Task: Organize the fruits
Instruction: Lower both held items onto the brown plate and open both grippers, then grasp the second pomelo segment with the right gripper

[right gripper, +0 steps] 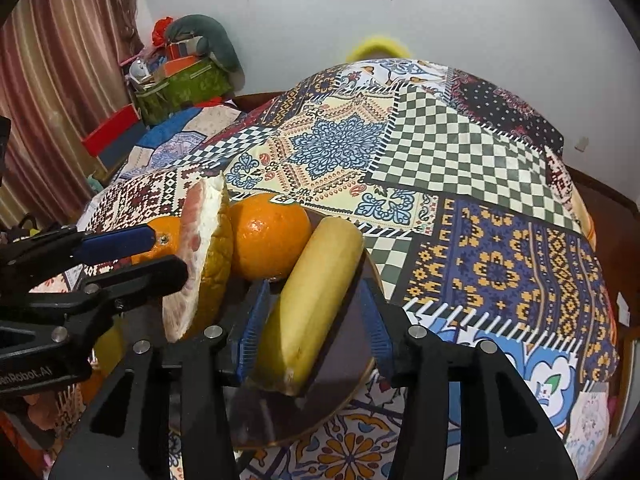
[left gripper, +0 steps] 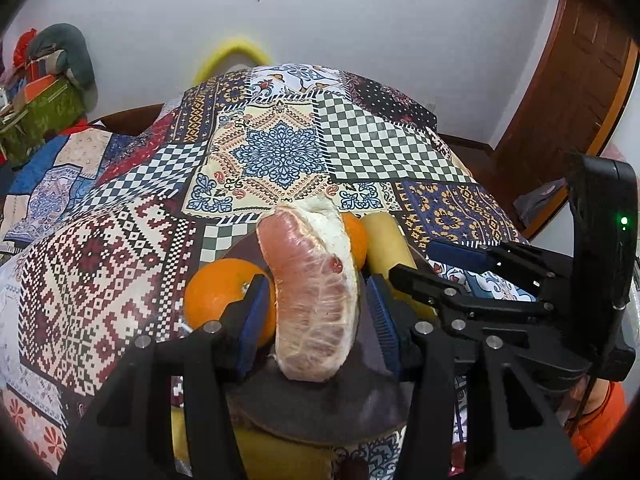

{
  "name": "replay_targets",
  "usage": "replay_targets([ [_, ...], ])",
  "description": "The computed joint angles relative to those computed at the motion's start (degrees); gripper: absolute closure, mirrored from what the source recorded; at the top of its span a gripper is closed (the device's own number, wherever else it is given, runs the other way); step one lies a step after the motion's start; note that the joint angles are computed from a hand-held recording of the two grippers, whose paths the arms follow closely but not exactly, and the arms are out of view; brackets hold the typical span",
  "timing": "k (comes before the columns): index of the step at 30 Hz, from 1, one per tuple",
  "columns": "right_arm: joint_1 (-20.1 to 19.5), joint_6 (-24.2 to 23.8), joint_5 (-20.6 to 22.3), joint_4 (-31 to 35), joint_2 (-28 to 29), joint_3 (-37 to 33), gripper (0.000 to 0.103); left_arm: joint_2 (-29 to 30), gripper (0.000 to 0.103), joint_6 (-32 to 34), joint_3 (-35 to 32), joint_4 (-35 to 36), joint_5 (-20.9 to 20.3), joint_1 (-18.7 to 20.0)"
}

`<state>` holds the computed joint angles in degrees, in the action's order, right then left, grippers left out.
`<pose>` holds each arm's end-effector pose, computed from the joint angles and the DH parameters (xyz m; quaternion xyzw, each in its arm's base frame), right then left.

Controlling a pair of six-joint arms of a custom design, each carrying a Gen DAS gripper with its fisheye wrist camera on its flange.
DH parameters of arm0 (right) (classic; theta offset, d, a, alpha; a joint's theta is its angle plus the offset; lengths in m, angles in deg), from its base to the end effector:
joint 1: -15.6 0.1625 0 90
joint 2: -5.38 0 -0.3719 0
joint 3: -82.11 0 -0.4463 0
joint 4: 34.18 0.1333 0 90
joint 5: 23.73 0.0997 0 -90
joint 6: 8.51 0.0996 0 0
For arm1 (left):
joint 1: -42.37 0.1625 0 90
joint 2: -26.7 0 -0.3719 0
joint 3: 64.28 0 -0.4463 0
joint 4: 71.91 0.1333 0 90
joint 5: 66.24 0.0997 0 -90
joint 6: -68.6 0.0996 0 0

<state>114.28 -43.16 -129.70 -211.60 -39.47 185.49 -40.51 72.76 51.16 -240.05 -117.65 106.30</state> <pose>0.1998 -0.6070 0.0085 0.3218 -0.9040 0.2105 0.1866 -0.0735 -0.5948 0.1547 0.1555 0.9025 -0.2998 0.2671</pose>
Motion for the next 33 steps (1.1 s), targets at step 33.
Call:
replay_targets([
  [33,5.67,0.58,1.92,-11.14,-17.54,24.32,0.055,-29.84,0.046,-12.32,26.38,8.73,10.79,-15.37],
])
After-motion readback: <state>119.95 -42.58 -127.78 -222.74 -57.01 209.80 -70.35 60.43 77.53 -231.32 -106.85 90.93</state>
